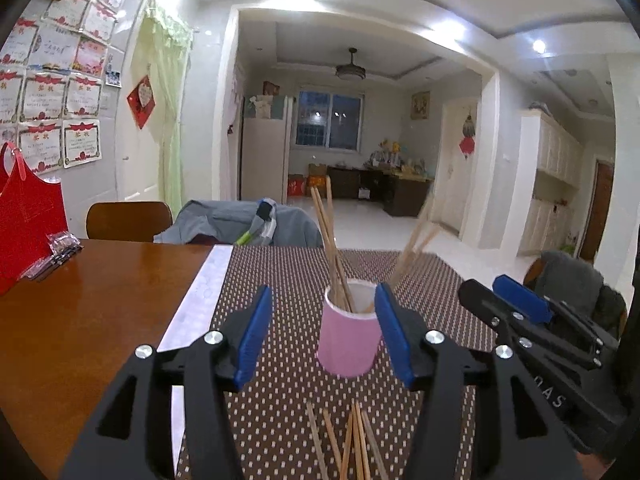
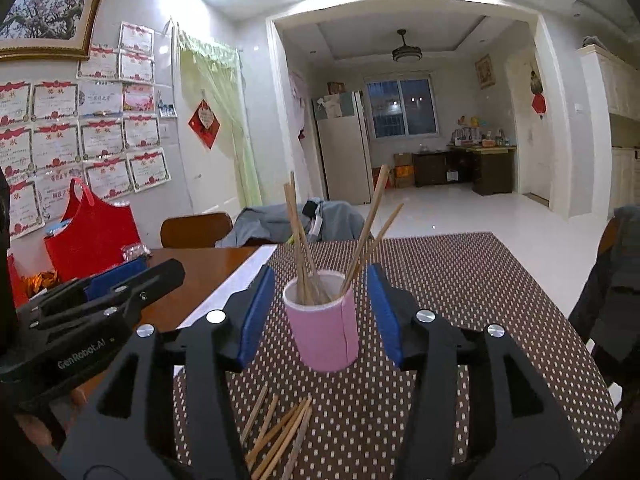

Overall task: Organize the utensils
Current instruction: 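Move both tools back down over the chopstick pile on the cloth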

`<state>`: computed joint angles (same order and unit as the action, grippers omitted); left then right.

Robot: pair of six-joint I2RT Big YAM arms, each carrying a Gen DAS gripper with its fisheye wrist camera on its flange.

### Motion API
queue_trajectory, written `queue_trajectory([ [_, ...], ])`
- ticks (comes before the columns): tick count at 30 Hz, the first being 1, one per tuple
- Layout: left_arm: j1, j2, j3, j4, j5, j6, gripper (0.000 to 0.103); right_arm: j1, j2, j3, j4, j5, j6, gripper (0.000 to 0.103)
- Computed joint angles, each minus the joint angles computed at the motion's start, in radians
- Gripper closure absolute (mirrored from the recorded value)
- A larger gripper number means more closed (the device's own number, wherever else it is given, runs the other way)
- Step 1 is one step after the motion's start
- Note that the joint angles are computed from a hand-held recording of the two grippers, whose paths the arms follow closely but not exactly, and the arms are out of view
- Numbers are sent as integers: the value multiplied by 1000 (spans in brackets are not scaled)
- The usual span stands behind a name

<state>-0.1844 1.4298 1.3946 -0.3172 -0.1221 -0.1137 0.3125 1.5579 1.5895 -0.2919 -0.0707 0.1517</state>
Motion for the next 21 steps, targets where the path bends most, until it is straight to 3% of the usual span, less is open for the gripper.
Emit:
queue_trajectory([
  [4, -6, -12, -4, -86, 13, 29, 50, 11, -16, -16, -65, 9, -3, 53],
  [7, -1, 12, 38, -241, 59, 45, 50, 17, -9, -4, -161, 13, -3, 52],
  [13, 0, 102, 119, -511, 78, 63, 50, 17, 21, 16, -334, 2, -10, 52],
  [17, 4, 149, 133, -596, 103, 72, 50, 15, 38, 15, -407, -9, -18, 52],
  [21, -3, 172, 137, -634, 89, 88, 51, 7, 53, 18, -460, -36, -15, 52],
])
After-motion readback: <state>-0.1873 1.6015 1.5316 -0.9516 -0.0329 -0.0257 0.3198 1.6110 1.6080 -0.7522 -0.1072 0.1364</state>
